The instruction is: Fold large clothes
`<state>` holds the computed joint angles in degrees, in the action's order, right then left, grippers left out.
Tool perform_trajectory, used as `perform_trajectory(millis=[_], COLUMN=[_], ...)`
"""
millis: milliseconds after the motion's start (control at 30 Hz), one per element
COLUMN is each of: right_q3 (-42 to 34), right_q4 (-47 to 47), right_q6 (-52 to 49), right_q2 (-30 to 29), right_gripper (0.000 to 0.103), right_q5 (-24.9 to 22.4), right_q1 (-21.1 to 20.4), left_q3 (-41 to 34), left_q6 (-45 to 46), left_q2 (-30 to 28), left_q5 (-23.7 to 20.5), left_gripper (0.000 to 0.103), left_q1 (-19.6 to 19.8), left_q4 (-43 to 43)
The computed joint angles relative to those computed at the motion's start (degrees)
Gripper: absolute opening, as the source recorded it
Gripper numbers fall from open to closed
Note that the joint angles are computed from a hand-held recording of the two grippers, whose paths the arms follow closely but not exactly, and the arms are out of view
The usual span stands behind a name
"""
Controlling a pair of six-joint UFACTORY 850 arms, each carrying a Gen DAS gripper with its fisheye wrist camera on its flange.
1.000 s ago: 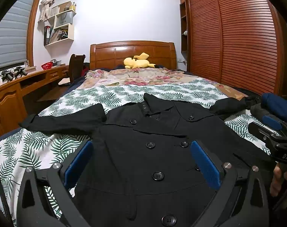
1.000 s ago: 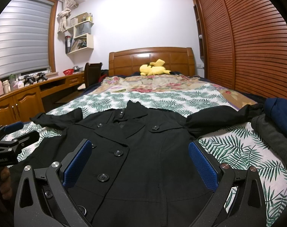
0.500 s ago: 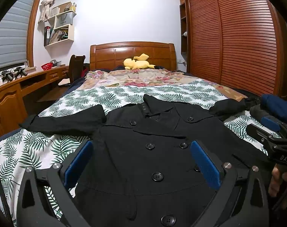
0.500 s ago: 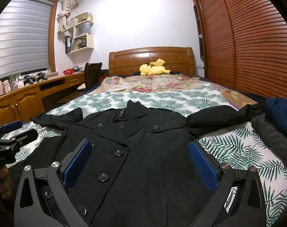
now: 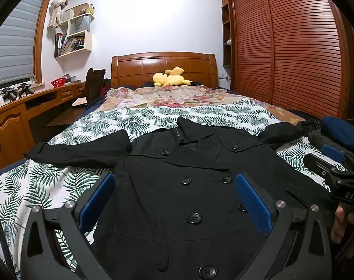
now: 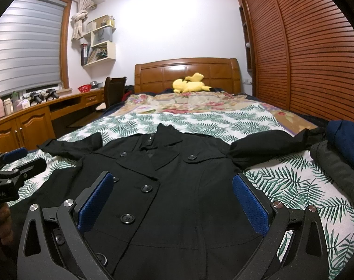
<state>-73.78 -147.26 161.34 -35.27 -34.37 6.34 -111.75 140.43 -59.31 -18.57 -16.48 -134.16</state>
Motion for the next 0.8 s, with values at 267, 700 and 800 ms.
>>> perform_trajectory(millis=[267,700,800], right_q3=[-0.43,-6.67,-9.36], right_q4=[-0.66,-6.32,-7.65], right_q6=[0.32,2.93,2.99], right_q2=[-0.26,-2.02,-3.18], right_gripper=[0.103,0.103,0.103], right_q5=[0.71,8.0,9.7], right_q1=[-0.13,1.86,2.25], left_q3=[-0.65,0.07,-0.99], left_q6=[-3.76,-12.3,-16.33], left_q2=[0.18,1.94,1.53], left_q5=[0.58,2.89,3.78], left_gripper=[0.103,0.103,0.103], left_q1=[0.29,2.39,3.1], left_q4=[3.78,11.07,15.01])
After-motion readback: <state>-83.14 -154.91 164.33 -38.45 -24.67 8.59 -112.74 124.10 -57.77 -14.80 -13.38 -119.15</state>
